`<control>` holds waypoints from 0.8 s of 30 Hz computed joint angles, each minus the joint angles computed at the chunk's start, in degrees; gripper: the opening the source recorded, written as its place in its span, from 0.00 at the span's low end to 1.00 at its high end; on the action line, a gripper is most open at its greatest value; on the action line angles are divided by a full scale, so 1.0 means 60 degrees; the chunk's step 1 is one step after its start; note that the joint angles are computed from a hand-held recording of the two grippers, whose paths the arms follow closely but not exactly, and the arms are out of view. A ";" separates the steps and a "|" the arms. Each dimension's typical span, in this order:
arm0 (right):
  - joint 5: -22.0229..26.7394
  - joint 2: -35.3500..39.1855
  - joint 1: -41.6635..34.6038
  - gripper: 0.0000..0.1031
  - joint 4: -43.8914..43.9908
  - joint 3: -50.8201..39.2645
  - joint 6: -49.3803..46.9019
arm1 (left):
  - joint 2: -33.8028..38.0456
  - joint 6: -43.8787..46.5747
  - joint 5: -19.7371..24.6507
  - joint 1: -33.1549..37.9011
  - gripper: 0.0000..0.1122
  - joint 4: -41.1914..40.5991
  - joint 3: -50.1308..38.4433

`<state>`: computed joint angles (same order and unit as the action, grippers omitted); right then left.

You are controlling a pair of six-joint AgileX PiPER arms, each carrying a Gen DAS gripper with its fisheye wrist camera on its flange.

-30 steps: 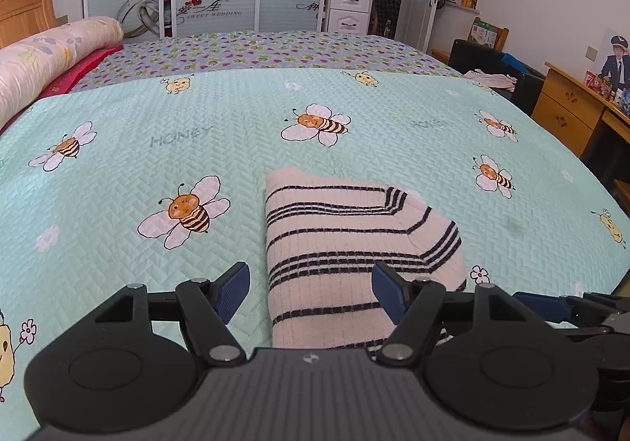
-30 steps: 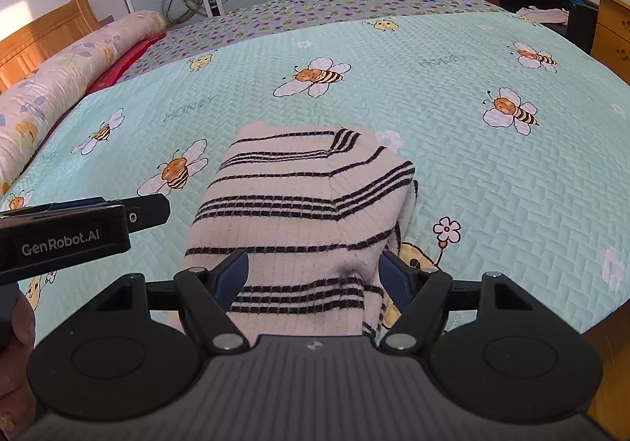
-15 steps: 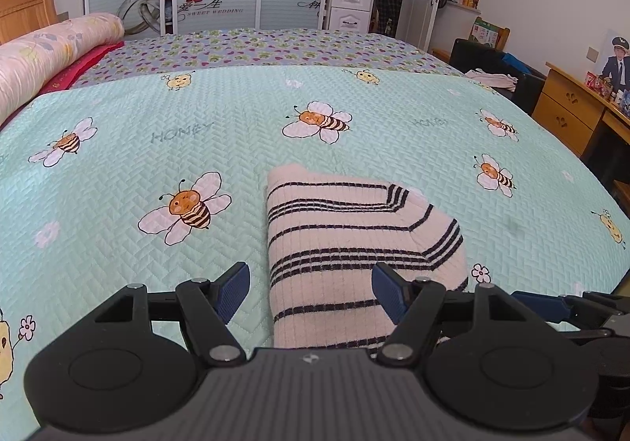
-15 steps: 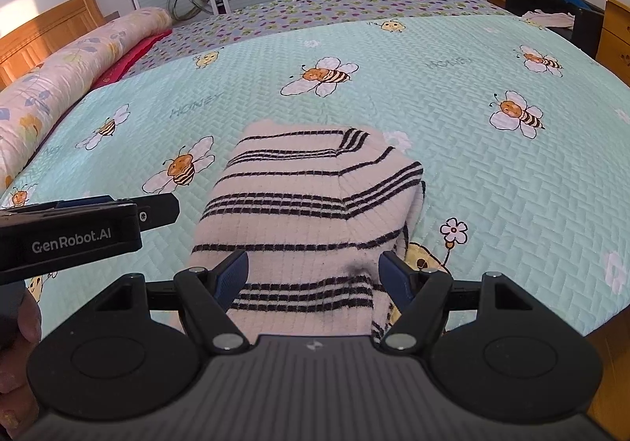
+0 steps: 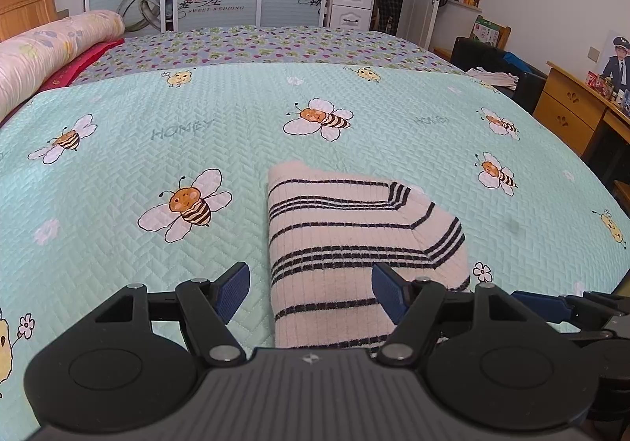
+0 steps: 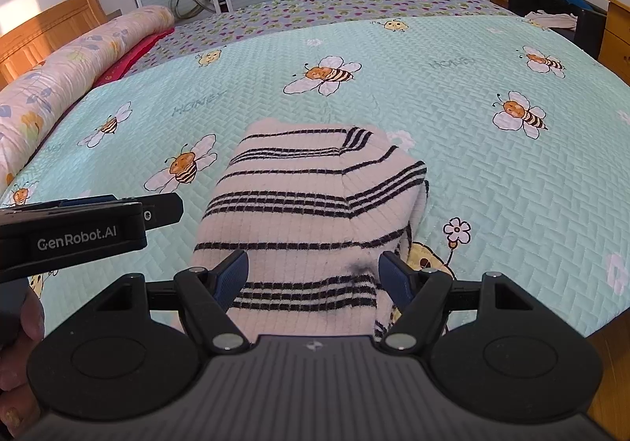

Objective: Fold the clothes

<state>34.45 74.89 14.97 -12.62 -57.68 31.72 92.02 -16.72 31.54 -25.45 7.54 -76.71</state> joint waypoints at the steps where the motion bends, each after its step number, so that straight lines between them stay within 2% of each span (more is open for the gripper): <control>1: 0.0007 0.0003 0.0008 0.71 0.0000 -0.0009 -0.0003 | 0.0007 0.0004 -0.0008 -0.0001 0.63 -0.0006 0.0001; 24: -0.0133 0.0051 0.0036 0.71 0.0201 0.0067 -0.0175 | 0.0204 0.0097 0.0061 0.0127 0.63 -0.0145 -0.0079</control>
<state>33.65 75.20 15.18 -11.42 -57.27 30.67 93.24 -16.14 31.90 -24.69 6.67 -77.18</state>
